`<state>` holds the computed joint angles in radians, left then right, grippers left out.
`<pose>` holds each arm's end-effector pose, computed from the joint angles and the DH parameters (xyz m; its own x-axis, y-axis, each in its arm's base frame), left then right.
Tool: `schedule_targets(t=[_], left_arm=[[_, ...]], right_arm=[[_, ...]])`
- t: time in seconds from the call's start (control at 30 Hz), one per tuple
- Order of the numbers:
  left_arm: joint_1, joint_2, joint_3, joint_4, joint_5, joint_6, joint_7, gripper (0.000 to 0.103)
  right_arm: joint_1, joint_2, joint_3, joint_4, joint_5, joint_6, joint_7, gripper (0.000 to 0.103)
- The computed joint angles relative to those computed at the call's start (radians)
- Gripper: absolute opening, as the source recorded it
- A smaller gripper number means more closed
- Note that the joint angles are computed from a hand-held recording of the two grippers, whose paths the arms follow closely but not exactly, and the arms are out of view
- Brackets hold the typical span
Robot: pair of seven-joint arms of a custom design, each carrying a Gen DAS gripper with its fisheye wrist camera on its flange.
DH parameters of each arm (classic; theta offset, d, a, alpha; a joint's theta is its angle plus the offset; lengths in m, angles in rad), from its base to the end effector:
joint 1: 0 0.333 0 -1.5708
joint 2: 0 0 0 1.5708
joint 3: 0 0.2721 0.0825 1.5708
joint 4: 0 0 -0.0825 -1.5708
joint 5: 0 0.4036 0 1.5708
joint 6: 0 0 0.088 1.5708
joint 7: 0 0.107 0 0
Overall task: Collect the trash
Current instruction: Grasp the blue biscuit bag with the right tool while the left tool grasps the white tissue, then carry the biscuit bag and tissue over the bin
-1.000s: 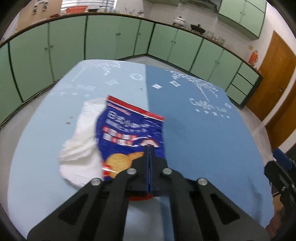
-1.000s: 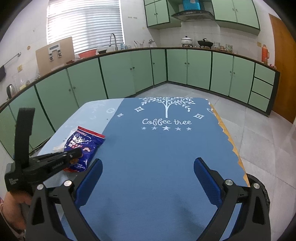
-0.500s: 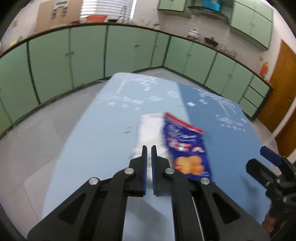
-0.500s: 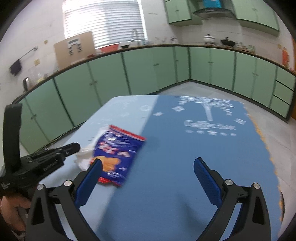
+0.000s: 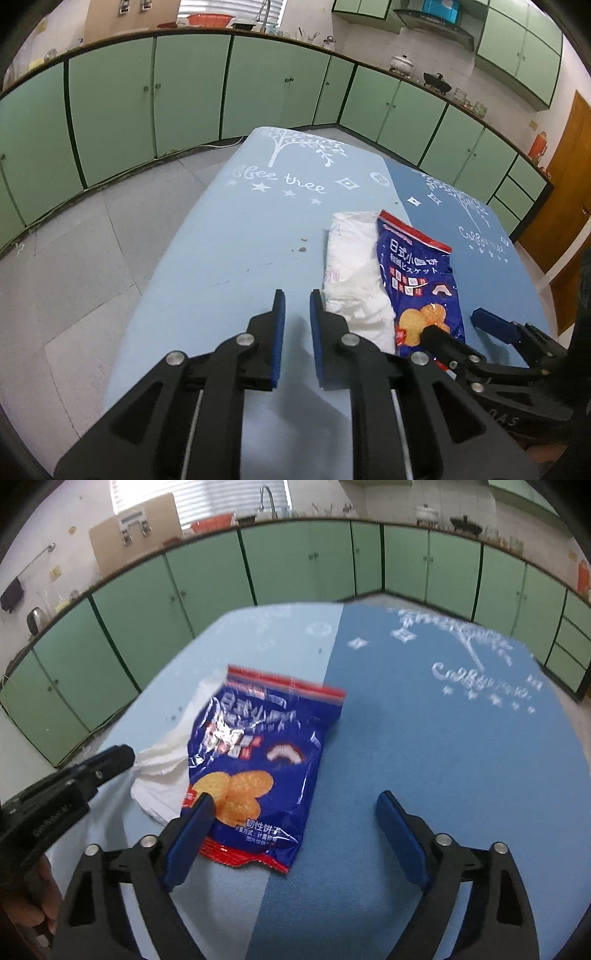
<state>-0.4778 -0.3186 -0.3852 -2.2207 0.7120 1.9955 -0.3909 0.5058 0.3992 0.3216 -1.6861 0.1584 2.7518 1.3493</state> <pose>0.3543 -0.3637 0.4724 0.6584 -0.7210 0.2159 -0.4409 -0.6019 -0.6658 0.5023 0.4985 0.4065 0.7777 -0.6169 -0.1209 -0.5352 -0.5489 -0.6421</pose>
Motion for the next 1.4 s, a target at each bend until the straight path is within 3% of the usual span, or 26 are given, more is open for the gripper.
schedule_targets(t=[0.17,0.23,0.27,0.4,0.5,0.6,0.83,0.93,1.1,1.4], left_arm=[[0.002,-0.017,0.002,-0.022,0.004,0.022,-0.013,0.021],[0.004,-0.014,-0.002,-0.015,0.009,0.017,-0.015,0.024],[0.004,-0.012,-0.002,-0.013,0.012,0.016,-0.015,0.026],[0.006,-0.007,-0.001,-0.005,0.025,0.035,-0.008,0.035],[0.011,0.011,0.001,0.011,0.040,0.066,-0.001,0.047],[0.017,0.046,0.005,0.038,0.046,0.090,0.025,0.052],[0.034,0.114,0.023,0.081,0.044,0.164,0.053,0.050],[0.039,0.138,0.027,0.097,0.033,0.171,0.061,0.036],[0.033,0.181,0.021,0.149,0.023,0.098,0.070,0.004],[0.005,0.180,-0.008,0.208,0.129,-0.001,0.017,0.001]], right_arm=[[0.004,0.004,0.006,0.000,-0.020,0.001,-0.021,0.062],[0.000,0.003,0.015,-0.002,-0.012,0.003,-0.043,0.045],[0.005,0.001,0.010,-0.006,-0.017,0.010,-0.041,0.043],[-0.014,-0.004,0.023,-0.011,0.023,0.016,-0.053,0.016],[-0.057,-0.009,0.059,-0.016,0.110,0.002,-0.108,0.008],[-0.063,-0.036,0.055,-0.047,0.145,0.028,-0.131,0.006],[-0.069,-0.103,0.006,-0.109,0.137,0.101,-0.112,0.005],[-0.087,-0.126,-0.007,-0.131,0.144,0.110,-0.101,0.005],[-0.102,-0.148,-0.027,-0.162,0.130,0.128,-0.084,0.005],[-0.136,-0.171,-0.011,-0.183,0.208,0.135,-0.134,0.005]])
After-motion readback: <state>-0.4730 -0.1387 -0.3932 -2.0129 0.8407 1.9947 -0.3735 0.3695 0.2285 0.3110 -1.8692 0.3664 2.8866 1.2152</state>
